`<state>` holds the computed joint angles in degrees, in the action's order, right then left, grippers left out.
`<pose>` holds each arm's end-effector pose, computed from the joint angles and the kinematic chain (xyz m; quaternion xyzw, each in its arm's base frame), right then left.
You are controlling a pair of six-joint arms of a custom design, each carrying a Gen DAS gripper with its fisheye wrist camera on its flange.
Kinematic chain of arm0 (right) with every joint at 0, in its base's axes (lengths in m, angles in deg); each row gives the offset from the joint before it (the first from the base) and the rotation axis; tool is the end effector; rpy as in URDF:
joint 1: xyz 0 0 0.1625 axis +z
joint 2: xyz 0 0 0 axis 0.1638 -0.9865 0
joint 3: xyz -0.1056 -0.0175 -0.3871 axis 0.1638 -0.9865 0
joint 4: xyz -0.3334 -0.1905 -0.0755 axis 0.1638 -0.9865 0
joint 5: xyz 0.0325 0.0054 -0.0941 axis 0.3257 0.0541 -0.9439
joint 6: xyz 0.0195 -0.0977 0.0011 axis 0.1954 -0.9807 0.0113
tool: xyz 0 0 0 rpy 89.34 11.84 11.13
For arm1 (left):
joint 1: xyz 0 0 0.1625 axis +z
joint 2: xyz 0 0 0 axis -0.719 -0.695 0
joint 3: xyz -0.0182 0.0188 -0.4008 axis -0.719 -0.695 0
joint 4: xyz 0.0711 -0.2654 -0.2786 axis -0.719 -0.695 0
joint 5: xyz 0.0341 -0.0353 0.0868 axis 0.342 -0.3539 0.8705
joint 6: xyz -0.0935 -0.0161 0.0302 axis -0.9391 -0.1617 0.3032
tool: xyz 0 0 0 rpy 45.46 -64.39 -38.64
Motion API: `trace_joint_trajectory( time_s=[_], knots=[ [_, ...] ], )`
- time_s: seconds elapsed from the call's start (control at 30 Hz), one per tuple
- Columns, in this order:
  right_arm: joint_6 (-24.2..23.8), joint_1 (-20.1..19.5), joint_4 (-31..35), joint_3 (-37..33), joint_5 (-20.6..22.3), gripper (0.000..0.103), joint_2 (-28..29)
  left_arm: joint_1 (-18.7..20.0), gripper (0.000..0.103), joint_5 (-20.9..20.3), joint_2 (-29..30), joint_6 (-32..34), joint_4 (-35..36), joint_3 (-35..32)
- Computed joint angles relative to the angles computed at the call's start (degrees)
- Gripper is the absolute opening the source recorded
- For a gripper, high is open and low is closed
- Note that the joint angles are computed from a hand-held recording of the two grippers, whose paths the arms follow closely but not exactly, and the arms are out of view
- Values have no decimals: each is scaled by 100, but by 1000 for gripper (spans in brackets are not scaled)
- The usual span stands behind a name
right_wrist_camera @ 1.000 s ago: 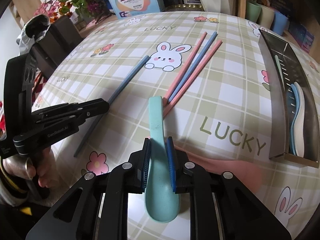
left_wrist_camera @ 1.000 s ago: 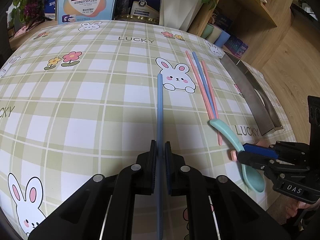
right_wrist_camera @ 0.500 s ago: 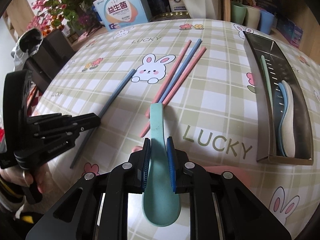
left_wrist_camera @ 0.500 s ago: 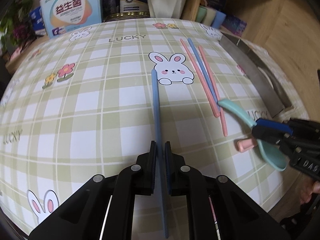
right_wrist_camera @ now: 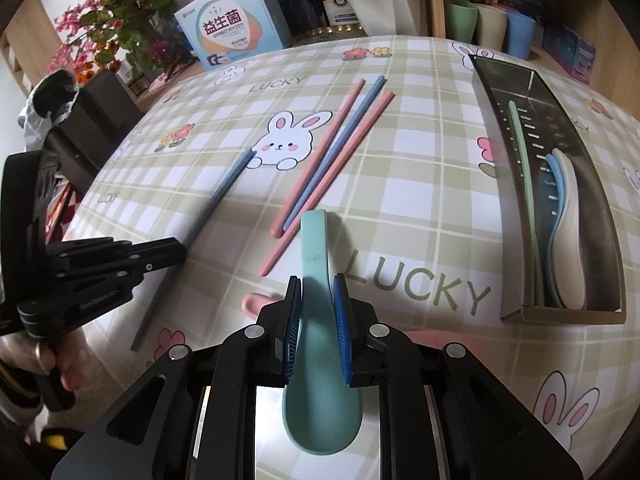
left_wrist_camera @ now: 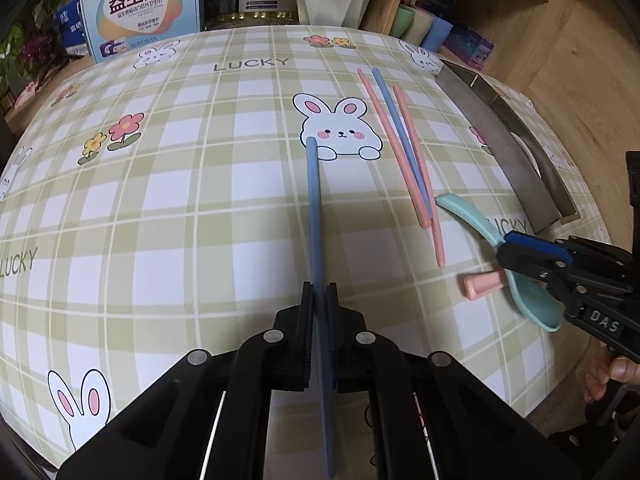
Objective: Organize utensils
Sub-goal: 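Hold the teal spoon raised above the table with the right tool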
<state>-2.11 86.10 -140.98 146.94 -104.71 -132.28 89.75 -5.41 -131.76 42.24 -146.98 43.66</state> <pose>0.1685 -0.6538 0.2759 0.3043 -0.9303 0.1080 0.1742 -0.3233 -0.5946 0.1220 0.0476 0.9165 -0.2452 0.3124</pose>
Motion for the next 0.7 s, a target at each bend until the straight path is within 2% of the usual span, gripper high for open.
trace_joint_trajectory(
  time_s=[0.5,0.7],
  knots=[
    [20,40,220,-254,-149,16,263,5,6,64,89,59,241,-163],
    [81,-30,96,-172,186,14,120,32,5,-23,18,-88,-47,-38]
  ],
)
